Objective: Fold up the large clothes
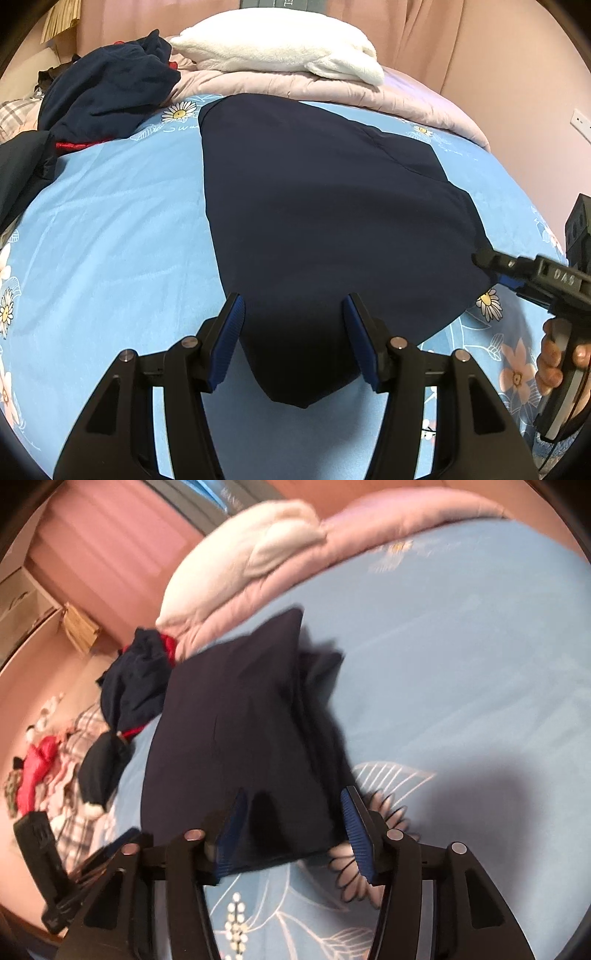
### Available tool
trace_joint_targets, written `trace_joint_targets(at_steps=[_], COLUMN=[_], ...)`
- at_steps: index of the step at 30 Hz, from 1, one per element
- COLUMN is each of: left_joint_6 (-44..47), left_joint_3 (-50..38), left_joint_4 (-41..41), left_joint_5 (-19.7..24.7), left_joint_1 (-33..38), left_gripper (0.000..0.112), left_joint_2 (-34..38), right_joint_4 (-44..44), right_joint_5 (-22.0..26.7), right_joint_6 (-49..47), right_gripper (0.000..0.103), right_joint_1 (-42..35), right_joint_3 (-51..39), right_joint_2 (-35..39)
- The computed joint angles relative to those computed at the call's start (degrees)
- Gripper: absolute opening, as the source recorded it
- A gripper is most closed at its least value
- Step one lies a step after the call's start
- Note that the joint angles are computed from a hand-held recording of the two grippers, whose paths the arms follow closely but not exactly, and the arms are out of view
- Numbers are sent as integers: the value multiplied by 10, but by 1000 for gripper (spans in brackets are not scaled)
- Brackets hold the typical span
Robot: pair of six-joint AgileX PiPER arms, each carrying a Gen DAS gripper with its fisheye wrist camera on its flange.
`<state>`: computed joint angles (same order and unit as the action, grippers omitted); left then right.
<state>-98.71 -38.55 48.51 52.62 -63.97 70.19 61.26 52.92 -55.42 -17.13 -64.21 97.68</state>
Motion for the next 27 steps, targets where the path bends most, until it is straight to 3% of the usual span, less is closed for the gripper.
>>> trace_joint_targets(at_steps=[2, 4, 12, 16, 20, 24, 27], left_joint_6=[0, 3, 16, 28, 19, 15, 20], left_joint_3=[-5, -7, 2, 7, 10, 7, 4], left_joint_4=[-2, -4, -6, -14, -14, -12, -14], left_joint_5=[6, 10, 2, 0, 0, 1, 1], left_joint_1=[-4, -7, 4, 9, 3, 2, 5], left_gripper=[56, 56, 62, 62, 63, 63, 62], left_joint_2=[7, 10, 8, 0, 2, 12, 19], right_joint_4=[-12, 3, -98, -52, -20, -133, -122], right_joint_5=[-39, -26, -102, -156, -144, -171, -170], right_joint_6=[-19, -52, 14, -33, -98, -10, -10], right_gripper=[20, 15, 14, 16, 16, 16, 16], right_joint_1=[12, 1, 46, 45, 45, 86, 84], right_joint_3=[19, 28, 24, 74, 83, 55, 57], right_joint_2=[-25, -36, -39, -103, -114, -68, -55])
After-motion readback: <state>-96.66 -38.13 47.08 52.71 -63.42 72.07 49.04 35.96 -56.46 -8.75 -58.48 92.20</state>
